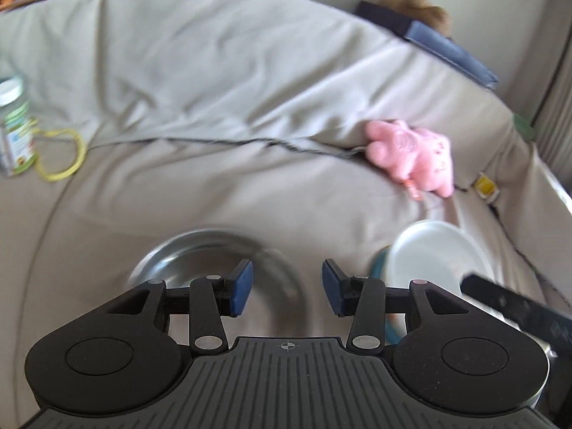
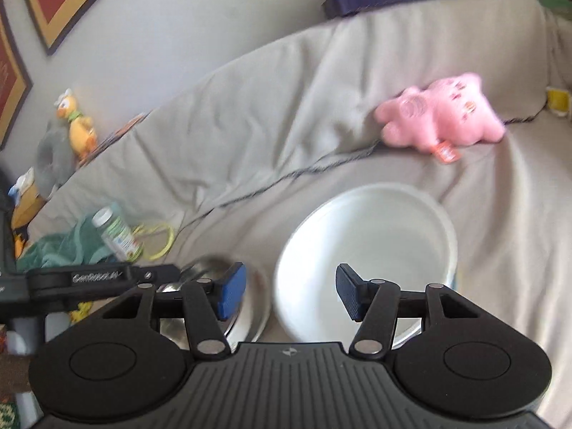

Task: Organize plates and bowls
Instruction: 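Grasp the rim of the white-blue-yellow bowl stack with both grippers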

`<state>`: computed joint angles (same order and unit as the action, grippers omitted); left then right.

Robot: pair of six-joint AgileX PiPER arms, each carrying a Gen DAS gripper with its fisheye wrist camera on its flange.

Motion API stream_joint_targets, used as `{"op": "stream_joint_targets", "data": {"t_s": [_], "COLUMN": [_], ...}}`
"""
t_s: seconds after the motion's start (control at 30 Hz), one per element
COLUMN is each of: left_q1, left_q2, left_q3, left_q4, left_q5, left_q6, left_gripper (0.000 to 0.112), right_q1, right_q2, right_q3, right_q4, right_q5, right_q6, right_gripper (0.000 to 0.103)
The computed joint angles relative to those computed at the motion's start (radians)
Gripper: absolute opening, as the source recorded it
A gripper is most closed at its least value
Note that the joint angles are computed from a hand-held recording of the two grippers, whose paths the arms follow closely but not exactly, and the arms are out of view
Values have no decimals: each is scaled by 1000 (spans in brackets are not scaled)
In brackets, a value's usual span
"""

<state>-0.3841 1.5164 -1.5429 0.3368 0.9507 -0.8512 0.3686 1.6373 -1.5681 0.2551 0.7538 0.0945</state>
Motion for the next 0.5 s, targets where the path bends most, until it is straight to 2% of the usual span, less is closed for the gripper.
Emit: {"op": "stream_joint_targets", "data": {"t_s": [0.1, 0.23, 0.3, 0.37, 0.5], "left_q1": [-46, -76, -91, -104, -115], "left_q2": [136, 316, 373, 406, 440], "left_q3": [-163, -415, -499, -545, -591], "left_q4": [-24, -64, -57, -38, -13], "left_q5": [40, 174, 225, 250, 263], "left_q6": [44, 150, 170, 174, 150], "left_gripper": [47, 46, 46, 46, 46], "right_q1": [-46, -62, -82, -114, -160], "right_q2": [32, 102, 111, 120, 122], "right_q3": [-1, -9, 27, 50, 69], "right_q4": [-176, -434, -415, -305, -160], "right_q5": [-102, -167, -211, -225, -239], "right_q6": [78, 207, 175, 88, -29], "right_gripper": [56, 56, 56, 56, 56]}}
